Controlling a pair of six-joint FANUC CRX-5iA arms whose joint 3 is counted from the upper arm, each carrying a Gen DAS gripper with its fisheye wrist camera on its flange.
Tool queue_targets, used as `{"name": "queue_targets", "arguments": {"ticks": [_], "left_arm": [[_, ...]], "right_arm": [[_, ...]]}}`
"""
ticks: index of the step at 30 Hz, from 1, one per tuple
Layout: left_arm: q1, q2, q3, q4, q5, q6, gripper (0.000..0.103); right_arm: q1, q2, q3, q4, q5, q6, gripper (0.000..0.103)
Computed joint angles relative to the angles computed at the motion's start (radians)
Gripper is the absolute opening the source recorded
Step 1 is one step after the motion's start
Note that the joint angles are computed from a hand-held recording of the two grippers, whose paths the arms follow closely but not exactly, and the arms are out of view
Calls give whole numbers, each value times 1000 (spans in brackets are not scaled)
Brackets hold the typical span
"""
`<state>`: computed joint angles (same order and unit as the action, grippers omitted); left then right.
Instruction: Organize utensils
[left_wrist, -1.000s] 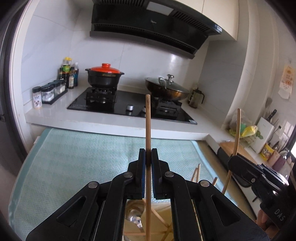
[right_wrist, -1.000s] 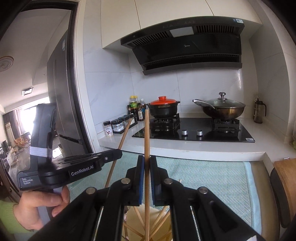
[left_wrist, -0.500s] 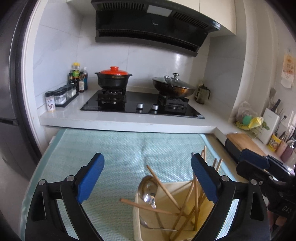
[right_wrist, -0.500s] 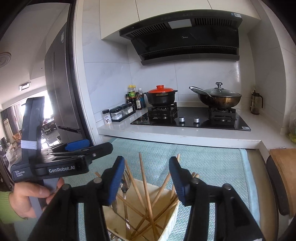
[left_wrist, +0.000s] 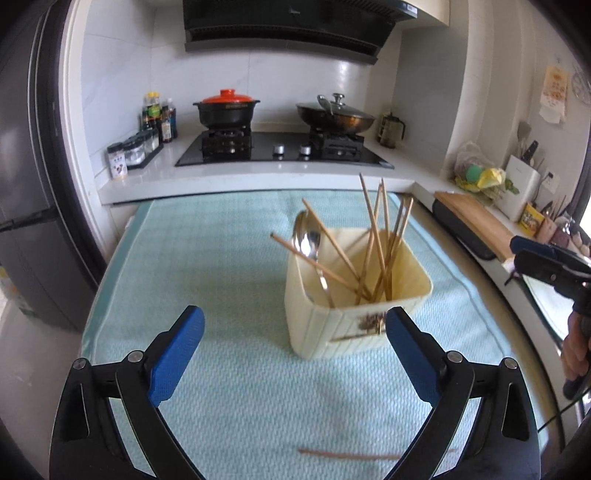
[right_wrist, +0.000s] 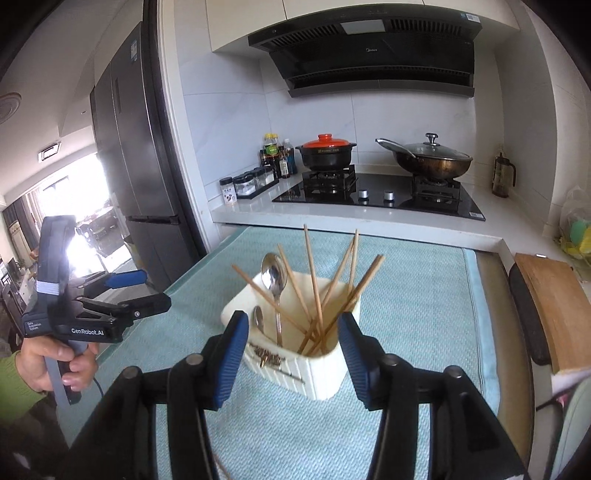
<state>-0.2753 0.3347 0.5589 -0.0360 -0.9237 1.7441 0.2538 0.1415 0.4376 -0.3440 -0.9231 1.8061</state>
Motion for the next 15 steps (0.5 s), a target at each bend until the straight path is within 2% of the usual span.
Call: {"name": "queue_targets", "arguments": {"ticks": [4,8,11,15], "left_arm": [[-4,-84,-138,-9,3,27,99],[-10,-165,-269,33,31,57,99],[-42,-208,-310,-26,24,118,99],[-91,-250,-340,-103,-4,225,99]], "right_arm": [[2,-75,-106,25,-41,-6,51],[21,-154,-226,70,-40,-50,51],[31,-215,-310,91,-4,-92,51],[70,-303,-438,187,83,-217,51]]}}
